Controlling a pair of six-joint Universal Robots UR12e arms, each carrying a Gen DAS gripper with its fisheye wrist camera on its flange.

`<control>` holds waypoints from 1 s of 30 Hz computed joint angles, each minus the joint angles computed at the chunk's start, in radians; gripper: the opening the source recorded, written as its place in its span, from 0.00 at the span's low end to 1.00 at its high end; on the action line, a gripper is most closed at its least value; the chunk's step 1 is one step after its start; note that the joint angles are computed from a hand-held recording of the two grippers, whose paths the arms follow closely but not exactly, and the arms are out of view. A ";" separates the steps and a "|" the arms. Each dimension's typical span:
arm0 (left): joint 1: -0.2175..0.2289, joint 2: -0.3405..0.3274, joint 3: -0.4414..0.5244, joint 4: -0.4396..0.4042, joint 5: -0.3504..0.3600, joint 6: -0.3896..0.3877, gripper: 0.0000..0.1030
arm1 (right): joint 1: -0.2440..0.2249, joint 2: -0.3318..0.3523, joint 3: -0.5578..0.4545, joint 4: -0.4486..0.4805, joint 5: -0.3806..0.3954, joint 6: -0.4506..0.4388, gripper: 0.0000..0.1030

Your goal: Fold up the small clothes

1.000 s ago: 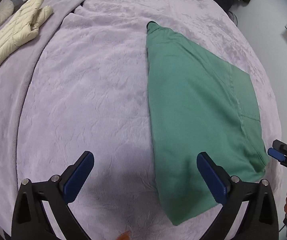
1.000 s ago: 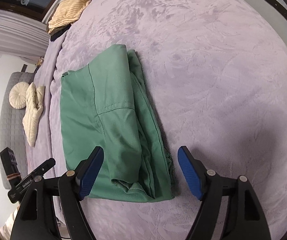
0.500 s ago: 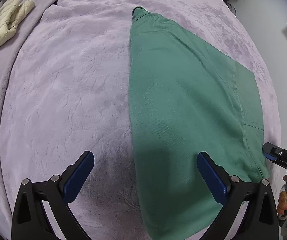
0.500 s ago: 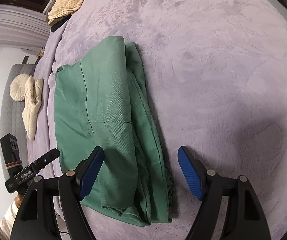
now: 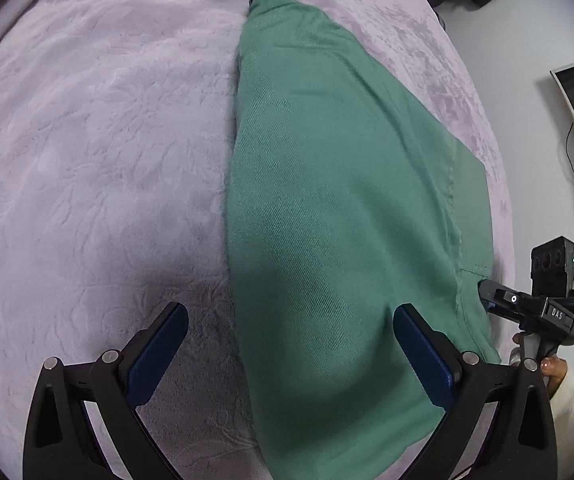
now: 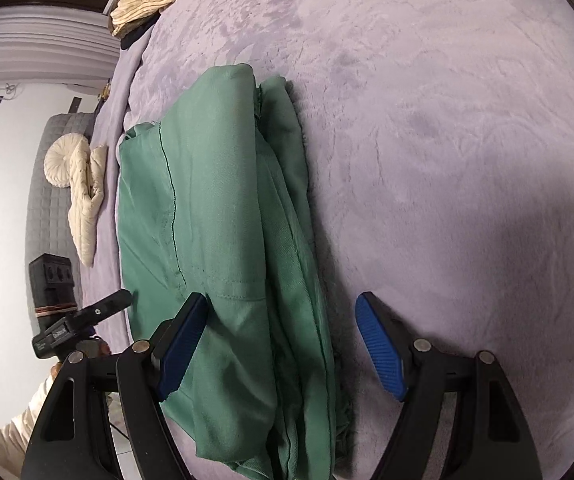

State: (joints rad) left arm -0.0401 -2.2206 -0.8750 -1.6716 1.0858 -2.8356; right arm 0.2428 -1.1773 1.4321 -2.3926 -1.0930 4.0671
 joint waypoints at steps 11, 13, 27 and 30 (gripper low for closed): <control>-0.042 -0.023 -0.006 0.007 -0.021 -0.005 1.00 | -0.005 0.082 -0.037 -0.135 0.110 0.034 0.78; -0.044 -0.018 -0.014 0.023 -0.019 -0.010 0.98 | -0.002 0.081 -0.039 -0.130 0.098 0.061 0.75; 0.008 0.055 -0.057 0.033 -0.126 0.058 0.45 | 0.053 0.077 -0.059 -0.352 0.075 0.292 0.23; 0.030 0.075 -0.059 0.005 -0.144 0.098 0.45 | 0.079 0.077 -0.072 -0.378 0.054 0.332 0.23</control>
